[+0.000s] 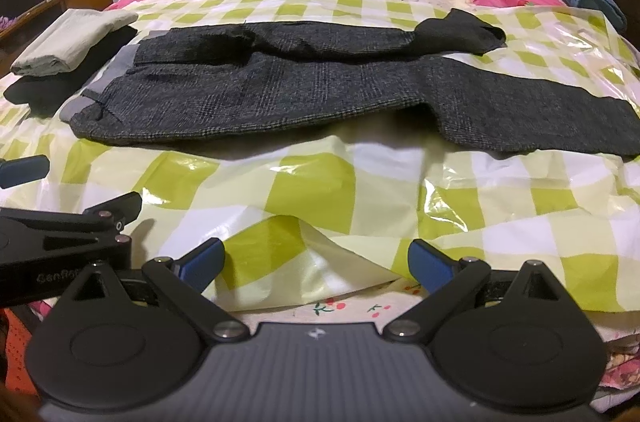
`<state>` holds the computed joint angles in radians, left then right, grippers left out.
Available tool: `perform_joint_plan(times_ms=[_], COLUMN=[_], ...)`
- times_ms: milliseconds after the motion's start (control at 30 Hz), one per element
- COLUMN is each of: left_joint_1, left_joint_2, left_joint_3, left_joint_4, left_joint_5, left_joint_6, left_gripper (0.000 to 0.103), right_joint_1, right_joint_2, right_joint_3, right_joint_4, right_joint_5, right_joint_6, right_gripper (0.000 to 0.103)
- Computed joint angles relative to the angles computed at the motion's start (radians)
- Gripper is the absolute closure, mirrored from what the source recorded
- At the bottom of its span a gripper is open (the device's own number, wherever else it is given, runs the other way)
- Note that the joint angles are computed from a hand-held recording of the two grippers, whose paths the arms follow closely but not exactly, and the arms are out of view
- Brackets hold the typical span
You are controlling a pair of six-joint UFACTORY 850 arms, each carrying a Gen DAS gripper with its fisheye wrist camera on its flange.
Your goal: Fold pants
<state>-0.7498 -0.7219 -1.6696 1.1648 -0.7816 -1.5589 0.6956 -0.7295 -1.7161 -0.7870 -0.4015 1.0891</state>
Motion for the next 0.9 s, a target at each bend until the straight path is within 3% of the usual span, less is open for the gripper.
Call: perform_joint_plan(times_ms=[633, 800, 900], left_joint_1=[0.019, 0.063, 0.083], left_joint_2=[0.007, 0.027, 0.025], left_joint_3=[0.016, 0.038, 0.042], left_joint_4=[0.014, 0.018, 0.064], left_joint_5=[0.012, 0.052, 0.015], left_joint_6=[-0.014, -0.041, -0.087], left_gripper=[0.000, 0.000, 0.000], right_joint_1=[0.005, 0.006, 0.007], right_joint_2=[-0.043, -0.099, -0.165], right_joint_3=[-0.067, -0.164, -0.273], right_joint_4=[0.027, 0.078, 0.180], right_joint_5=[-0.022, -0.014, -0.021], right_joint_6=[-0.082, -0.185, -0.328], right_gripper=[0.005, 0.005, 0.005])
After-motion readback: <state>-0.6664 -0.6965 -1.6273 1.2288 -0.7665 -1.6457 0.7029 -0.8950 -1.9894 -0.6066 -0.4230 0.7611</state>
